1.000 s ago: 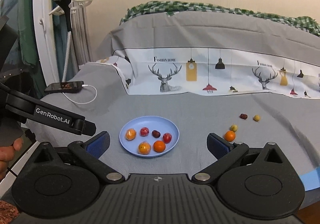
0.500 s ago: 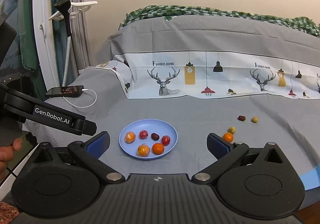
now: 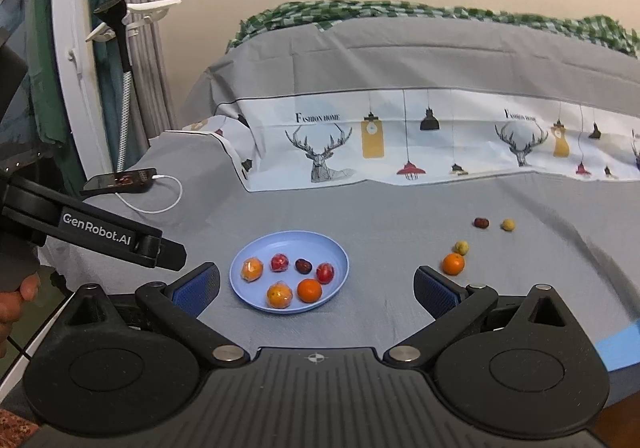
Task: Organize fruits
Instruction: 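Withdraw both tools from the plate, then grasp a small yellow fruit with the left tool while the right tool grasps another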
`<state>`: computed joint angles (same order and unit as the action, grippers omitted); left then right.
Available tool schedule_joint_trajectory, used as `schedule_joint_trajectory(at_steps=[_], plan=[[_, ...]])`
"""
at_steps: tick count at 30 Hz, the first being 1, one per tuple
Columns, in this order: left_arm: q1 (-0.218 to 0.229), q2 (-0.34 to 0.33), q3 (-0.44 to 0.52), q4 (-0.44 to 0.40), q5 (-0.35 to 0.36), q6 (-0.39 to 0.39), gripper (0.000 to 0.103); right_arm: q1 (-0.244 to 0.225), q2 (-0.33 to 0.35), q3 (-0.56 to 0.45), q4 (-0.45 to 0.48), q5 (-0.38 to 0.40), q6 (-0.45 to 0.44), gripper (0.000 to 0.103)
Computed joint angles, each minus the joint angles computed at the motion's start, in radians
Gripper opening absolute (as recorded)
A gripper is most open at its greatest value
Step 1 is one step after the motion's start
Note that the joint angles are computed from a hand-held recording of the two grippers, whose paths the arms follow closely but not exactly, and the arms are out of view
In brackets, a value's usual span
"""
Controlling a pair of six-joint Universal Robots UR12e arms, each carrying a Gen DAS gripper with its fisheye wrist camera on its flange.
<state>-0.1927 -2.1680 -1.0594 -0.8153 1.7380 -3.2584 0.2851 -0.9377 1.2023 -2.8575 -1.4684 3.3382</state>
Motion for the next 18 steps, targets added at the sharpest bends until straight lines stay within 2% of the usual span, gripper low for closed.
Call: schedule_joint_trajectory(at_steps=[6, 11, 15, 18], plan=[[-0.006, -0.055, 0.093, -0.068, -0.016, -0.001, 0.103, -0.019, 0.014, -0.014, 0.033, -0.005, 0.069, 0.102], [-0.013, -0.118, 0.200, -0.130, -0.036, 0.001, 0.103, -0.034, 0.023, -0.025, 0.041, -0.036, 0.088, 0.102], [-0.022, -0.184, 0.316, -0.179, -0.058, 0.010, 0.103, -0.054, 0.037, -0.044, 0.048, -0.083, 0.111, 0.102], [-0.033, -0.256, 0.437, -0.220, -0.061, 0.033, 0.103, -0.074, 0.055, -0.067, 0.059, -0.130, 0.125, 0.102]])
